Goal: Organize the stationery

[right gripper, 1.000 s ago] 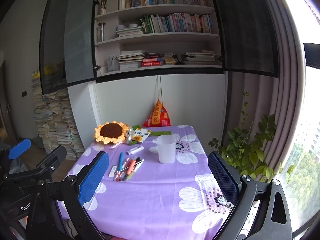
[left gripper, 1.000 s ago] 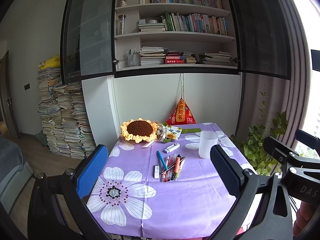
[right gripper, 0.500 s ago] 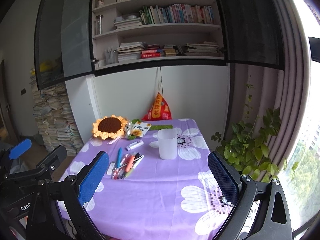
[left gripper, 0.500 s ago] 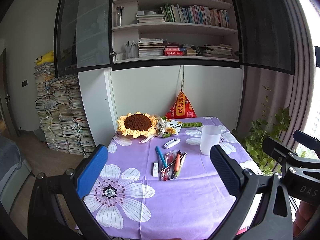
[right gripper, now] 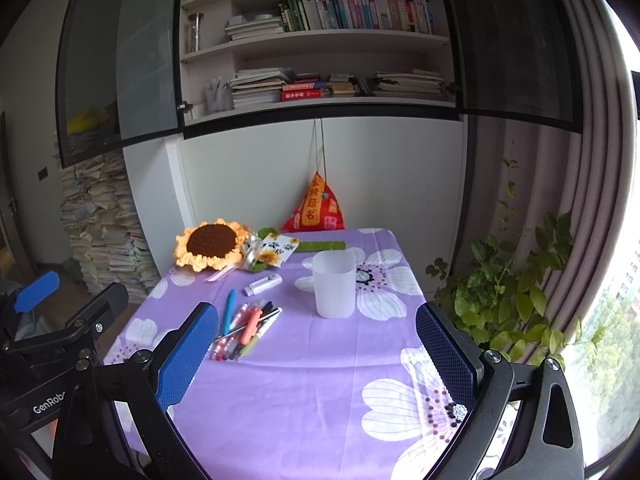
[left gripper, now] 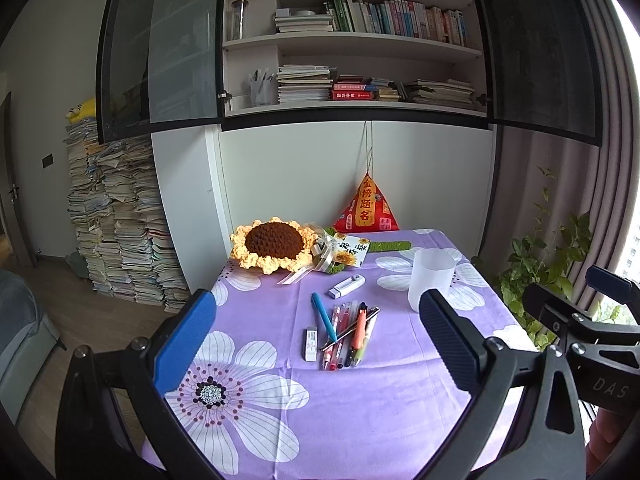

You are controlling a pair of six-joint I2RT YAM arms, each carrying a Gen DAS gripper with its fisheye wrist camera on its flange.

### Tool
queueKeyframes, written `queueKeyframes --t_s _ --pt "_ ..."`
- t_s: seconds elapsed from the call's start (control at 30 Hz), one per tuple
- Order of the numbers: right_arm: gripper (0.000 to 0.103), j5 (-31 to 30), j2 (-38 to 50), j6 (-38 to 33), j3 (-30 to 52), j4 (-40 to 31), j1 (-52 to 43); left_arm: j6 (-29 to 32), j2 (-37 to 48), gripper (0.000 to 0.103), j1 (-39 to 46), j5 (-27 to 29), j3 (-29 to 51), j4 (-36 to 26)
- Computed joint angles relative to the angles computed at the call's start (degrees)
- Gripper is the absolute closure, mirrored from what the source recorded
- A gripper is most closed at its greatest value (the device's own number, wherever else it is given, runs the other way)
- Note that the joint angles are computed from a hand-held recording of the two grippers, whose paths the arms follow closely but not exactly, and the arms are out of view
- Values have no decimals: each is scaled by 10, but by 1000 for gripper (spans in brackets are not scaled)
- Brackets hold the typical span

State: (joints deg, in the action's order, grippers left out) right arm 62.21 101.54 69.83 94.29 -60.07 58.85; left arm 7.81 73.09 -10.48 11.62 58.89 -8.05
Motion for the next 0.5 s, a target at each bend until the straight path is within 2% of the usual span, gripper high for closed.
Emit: queueKeyframes --t_s 0.33,0.5 --pt "4 -79 -18 -102 -77 144 -83 11 113 2 -22 -43 63 -5" --pt "4 -145 -11 -154 -123 226 -146 10 188 2 -28 -52 107 -5"
